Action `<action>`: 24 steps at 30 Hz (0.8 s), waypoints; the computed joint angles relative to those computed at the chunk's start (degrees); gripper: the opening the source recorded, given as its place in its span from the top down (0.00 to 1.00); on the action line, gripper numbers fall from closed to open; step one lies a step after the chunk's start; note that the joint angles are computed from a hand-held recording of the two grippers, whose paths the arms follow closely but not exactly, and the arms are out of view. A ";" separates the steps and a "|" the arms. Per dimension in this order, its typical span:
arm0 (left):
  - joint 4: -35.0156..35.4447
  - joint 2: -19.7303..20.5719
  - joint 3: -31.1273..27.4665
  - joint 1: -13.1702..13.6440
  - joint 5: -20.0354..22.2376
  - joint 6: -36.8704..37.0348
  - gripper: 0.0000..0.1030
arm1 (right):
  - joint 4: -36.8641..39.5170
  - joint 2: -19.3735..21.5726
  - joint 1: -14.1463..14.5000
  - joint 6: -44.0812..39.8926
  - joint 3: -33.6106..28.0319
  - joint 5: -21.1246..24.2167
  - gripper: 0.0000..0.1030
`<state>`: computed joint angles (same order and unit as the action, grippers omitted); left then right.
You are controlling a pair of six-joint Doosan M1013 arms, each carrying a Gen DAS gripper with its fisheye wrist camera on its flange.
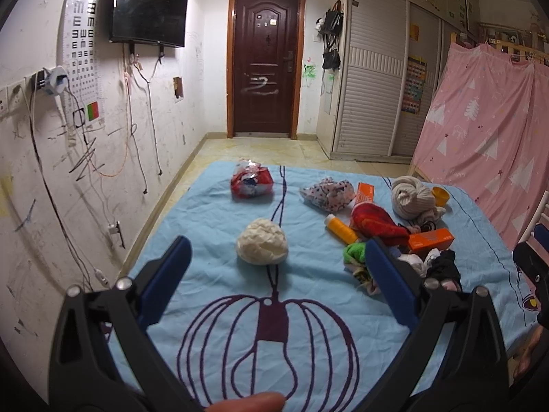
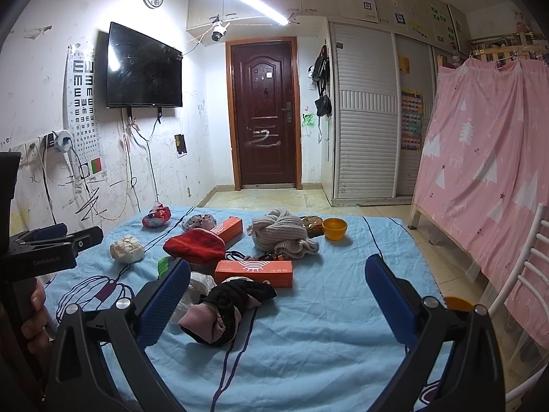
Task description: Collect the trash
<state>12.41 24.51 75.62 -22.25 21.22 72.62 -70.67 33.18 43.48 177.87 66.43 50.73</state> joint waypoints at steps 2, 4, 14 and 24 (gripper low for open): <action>0.41 0.01 0.00 -0.04 0.00 -0.33 0.06 | -0.10 -0.03 0.03 0.07 0.08 0.03 0.08; -0.05 0.00 -0.01 0.00 0.02 0.02 0.06 | 0.01 0.00 0.03 0.02 0.02 0.10 0.08; 0.07 0.02 -0.03 -0.04 0.03 -0.06 0.06 | 0.02 -0.01 0.01 -0.18 0.07 0.01 0.08; 0.05 0.02 -0.05 -0.05 0.09 -0.01 0.06 | 0.29 0.06 -0.01 -0.66 -0.08 -0.04 0.08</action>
<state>12.46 24.53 75.57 -22.30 21.31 72.61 -70.38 33.24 43.47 177.21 66.35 50.69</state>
